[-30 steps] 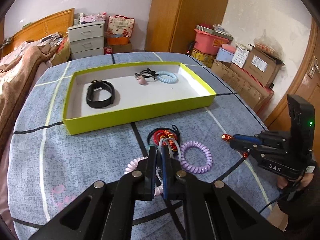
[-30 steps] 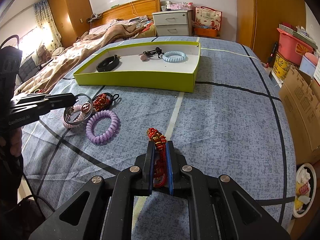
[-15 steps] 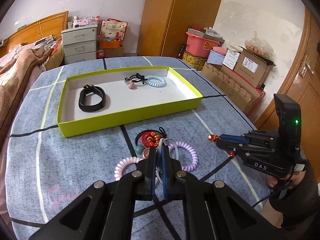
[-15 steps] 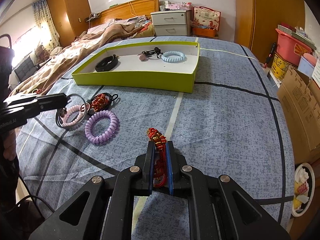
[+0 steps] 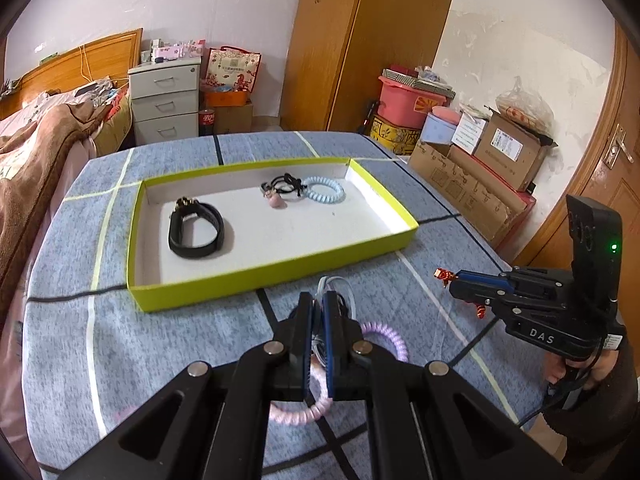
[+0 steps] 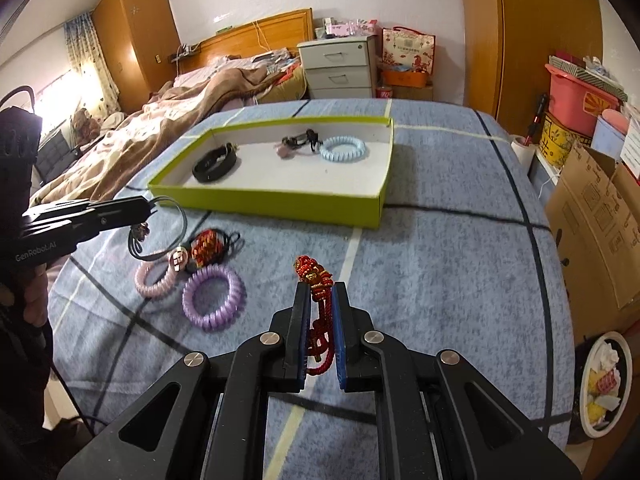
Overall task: Organize jewelry
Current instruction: 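Carry the red tassel and grey hair tie into the green box and open both tools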
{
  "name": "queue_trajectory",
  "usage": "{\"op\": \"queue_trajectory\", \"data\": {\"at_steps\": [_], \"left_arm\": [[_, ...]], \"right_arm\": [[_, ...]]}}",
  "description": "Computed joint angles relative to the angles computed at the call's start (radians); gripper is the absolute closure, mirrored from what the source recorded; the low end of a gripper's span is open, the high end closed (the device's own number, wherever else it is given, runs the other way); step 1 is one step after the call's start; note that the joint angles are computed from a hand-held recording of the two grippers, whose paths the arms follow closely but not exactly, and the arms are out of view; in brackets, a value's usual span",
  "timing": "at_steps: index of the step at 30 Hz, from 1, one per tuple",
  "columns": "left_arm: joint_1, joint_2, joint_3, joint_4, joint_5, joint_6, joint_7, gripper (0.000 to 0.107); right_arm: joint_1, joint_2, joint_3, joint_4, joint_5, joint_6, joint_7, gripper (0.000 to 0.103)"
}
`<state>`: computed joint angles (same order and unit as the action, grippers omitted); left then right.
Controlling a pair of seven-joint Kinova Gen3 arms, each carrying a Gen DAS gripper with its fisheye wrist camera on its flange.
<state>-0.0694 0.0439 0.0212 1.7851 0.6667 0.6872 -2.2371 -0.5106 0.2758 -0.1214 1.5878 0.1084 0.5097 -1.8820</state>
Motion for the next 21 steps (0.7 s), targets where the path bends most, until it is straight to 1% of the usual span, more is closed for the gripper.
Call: {"op": "queue_trajectory", "data": {"at_steps": [8, 11, 13, 16, 18, 21], "left_arm": [[-0.027, 0.071, 0.01, -0.098, 0.005, 0.013, 0.022, 0.102], [-0.035, 0.102, 0.021, -0.139, -0.01, 0.011, 0.048, 0.102], [-0.044, 0.123, 0.031, -0.165, -0.014, 0.015, 0.056, 0.102], [-0.056, 0.162, 0.046, -0.206, -0.024, 0.027, 0.072, 0.102], [-0.059, 0.191, 0.051, -0.242, -0.043, 0.04, 0.103, 0.102], [-0.076, 0.232, 0.068, -0.288, -0.043, 0.057, 0.119, 0.102]], "right_arm": [[-0.001, 0.047, 0.005, -0.112, 0.008, 0.027, 0.026, 0.092], [0.023, 0.078, -0.01, -0.168, -0.027, 0.044, 0.068, 0.092], [0.022, 0.101, -0.004, -0.205, -0.034, 0.061, 0.079, 0.092], [0.028, 0.141, -0.005, -0.269, -0.053, 0.091, 0.106, 0.092], [0.028, 0.173, -0.002, -0.32, -0.061, 0.122, 0.121, 0.092], [0.022, 0.221, 0.008, -0.396, -0.067, 0.174, 0.138, 0.092]]}}
